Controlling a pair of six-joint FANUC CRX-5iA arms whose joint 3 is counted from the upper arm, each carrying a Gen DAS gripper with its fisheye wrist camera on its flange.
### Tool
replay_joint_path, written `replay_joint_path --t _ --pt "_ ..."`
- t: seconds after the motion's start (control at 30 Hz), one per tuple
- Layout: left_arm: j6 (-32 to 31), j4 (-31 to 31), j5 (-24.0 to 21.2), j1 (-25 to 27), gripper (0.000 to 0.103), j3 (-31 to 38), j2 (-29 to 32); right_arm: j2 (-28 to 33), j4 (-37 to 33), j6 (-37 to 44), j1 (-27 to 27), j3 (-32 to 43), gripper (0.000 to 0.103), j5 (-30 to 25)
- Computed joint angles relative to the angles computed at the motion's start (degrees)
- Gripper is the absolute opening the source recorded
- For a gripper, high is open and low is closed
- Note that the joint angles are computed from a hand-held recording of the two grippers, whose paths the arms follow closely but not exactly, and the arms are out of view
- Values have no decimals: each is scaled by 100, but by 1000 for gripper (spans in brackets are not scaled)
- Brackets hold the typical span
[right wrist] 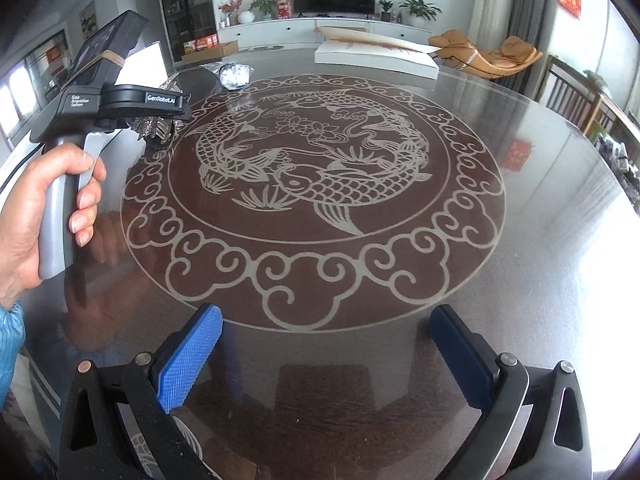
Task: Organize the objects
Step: 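Grasp the rhinestone bow hair clip with the left tool while the right tool grasps the bagged chopsticks, then carry the hair clip and chopsticks into the cardboard box and release both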
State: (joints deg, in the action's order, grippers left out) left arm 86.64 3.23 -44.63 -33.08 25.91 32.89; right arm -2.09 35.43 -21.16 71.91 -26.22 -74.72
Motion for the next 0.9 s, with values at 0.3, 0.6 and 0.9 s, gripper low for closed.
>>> replay_joint_path --t 0.3,0.6,0.9 --pt "-628 411 815 362 52 -2681 -1824 1396 367 3790 -2753 2018 97 1763" --pt "-888 614 966 457 52 -3166 -2161 3634 -1401 5669 -3530 5465 28 277" --pt "-2431 2664 1288 778 52 -4001 -2395 1028 -1050 3727 -2336 2129 27 1820"
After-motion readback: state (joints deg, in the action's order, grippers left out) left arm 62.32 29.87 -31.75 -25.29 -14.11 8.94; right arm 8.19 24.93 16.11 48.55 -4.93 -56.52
